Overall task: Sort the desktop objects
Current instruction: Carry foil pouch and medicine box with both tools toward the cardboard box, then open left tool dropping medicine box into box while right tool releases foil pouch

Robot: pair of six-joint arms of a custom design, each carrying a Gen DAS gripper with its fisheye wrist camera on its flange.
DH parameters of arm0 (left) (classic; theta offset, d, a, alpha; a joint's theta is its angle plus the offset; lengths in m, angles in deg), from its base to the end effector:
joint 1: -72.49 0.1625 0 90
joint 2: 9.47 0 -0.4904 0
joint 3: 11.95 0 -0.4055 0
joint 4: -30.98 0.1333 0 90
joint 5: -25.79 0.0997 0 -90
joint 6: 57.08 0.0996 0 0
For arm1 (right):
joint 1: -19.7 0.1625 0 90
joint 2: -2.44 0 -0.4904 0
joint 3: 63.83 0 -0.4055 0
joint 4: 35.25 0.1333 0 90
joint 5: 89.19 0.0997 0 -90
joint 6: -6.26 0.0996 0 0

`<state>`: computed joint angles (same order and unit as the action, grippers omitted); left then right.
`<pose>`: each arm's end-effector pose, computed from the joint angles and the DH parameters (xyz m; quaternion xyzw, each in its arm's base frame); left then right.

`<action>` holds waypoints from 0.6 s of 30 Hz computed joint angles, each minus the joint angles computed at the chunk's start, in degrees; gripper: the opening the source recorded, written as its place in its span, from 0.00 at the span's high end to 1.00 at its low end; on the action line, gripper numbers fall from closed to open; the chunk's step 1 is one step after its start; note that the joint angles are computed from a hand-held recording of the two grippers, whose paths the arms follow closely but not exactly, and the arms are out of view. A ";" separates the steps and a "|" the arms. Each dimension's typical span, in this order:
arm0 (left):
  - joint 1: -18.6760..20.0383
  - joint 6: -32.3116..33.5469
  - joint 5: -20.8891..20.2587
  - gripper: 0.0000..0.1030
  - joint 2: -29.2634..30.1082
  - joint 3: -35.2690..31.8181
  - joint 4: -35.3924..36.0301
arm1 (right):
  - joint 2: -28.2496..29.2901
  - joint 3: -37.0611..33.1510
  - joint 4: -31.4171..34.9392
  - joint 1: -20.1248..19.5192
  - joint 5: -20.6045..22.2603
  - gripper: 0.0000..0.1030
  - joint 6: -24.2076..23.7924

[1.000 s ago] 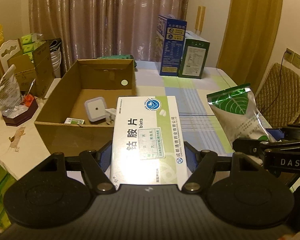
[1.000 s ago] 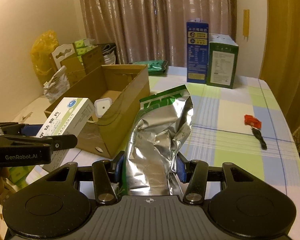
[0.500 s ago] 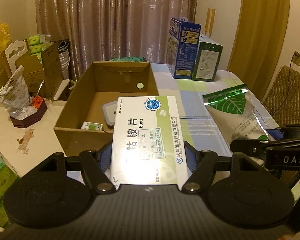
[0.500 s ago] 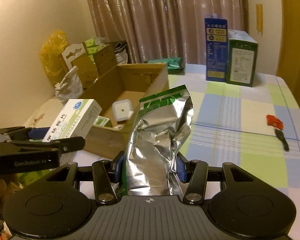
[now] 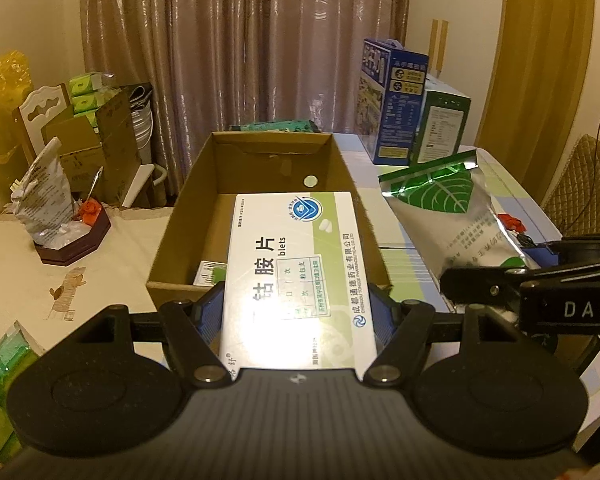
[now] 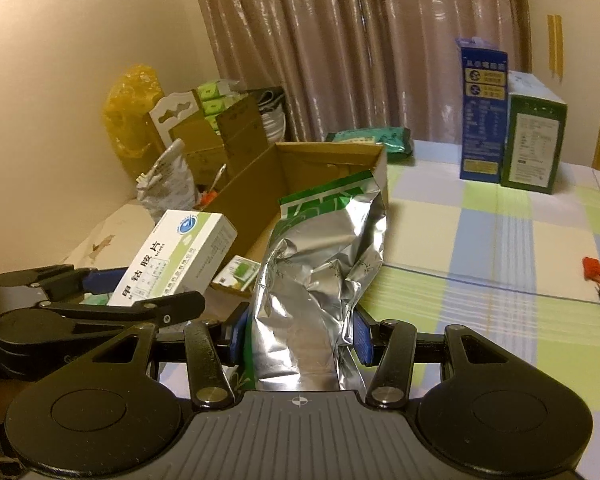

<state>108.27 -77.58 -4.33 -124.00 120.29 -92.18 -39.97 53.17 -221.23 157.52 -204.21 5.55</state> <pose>-0.1087 -0.3488 0.4637 0.1848 0.8412 -0.3927 0.3224 0.5026 -0.3323 0.0546 0.3576 -0.8911 0.2511 0.1227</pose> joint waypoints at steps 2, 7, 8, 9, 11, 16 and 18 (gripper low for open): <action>0.89 1.36 -0.14 0.35 0.15 -0.26 -1.15 | 0.55 -0.70 0.18 0.00 0.14 0.53 -0.04; 3.49 6.10 -0.92 0.35 1.51 -1.30 -5.30 | 1.97 -2.78 0.79 -0.26 0.52 0.53 0.19; 4.00 7.15 -1.07 0.35 1.92 -1.55 -6.21 | 2.26 -3.19 0.78 -0.29 0.59 0.53 0.19; 4.47 8.18 -1.22 0.35 2.34 -1.80 -7.08 | 2.64 -3.78 0.88 -0.34 0.66 0.53 0.19; 5.58 10.48 -1.70 0.35 3.22 -2.34 -9.14 | 3.17 -4.63 0.94 -0.57 0.94 0.53 0.14; 8.50 15.24 -3.06 0.35 5.59 -3.68 -13.60 | 4.82 -7.23 1.65 -1.10 1.65 0.53 -0.15; 9.60 17.12 -3.67 0.35 6.46 -4.17 -15.18 | 5.43 -8.25 1.93 -1.30 1.88 0.53 -0.31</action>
